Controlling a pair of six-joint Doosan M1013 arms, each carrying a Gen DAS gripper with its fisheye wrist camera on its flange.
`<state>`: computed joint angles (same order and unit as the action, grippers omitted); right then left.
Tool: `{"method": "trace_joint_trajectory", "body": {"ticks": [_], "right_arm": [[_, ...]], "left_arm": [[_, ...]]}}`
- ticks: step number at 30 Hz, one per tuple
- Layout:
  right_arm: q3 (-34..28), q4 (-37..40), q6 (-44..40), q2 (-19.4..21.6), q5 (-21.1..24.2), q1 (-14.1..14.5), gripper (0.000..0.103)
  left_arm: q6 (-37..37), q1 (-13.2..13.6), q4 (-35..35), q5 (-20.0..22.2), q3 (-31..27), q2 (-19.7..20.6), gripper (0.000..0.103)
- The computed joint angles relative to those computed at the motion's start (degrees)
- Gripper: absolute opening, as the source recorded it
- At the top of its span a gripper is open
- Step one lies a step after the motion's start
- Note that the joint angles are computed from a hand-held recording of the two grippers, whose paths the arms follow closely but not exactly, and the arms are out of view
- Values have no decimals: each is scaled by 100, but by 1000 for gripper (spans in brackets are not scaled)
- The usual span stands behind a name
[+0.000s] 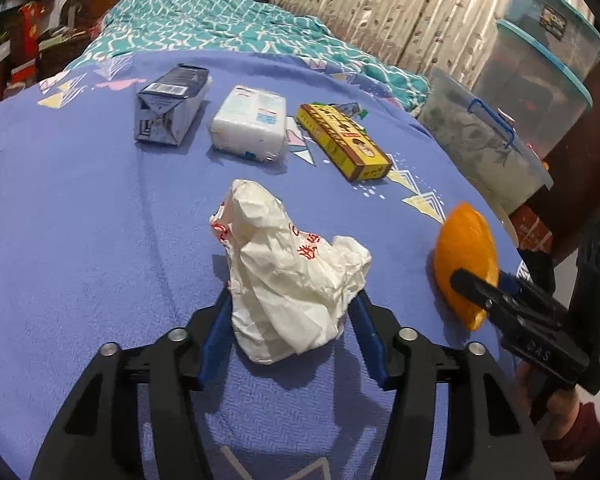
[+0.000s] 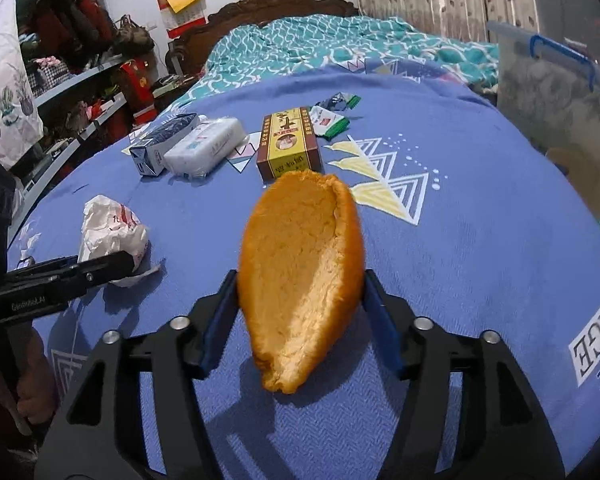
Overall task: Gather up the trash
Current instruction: 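Carry the bag and orange peel over the beige bin and release both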
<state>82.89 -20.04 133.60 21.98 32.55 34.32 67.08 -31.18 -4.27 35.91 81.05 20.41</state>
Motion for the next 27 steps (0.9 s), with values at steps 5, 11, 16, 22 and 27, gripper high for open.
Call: {"method": "trace_joint_trajectory", "body": {"ticks": [5,11,16,22,27], "right_arm": [[65,-97,35,-46,-54,16,82],[47,374,-262,-42,68,-55,88],[185,1293,-830,-99,-260,-215,59],[442,1016,-318,-266,-659,-284,38],[840,1097,275,-497,-1111,-567,37]], "left_arm": [[-99,-23,204,57,-11,0,65],[-255,-74,459,182,-81,32,51],[236,-127,74,218,-213,75,39],[1011,-252,-496,448,-741,352,39],[1753,-401,-1040,950,-1646,880,39]]}}
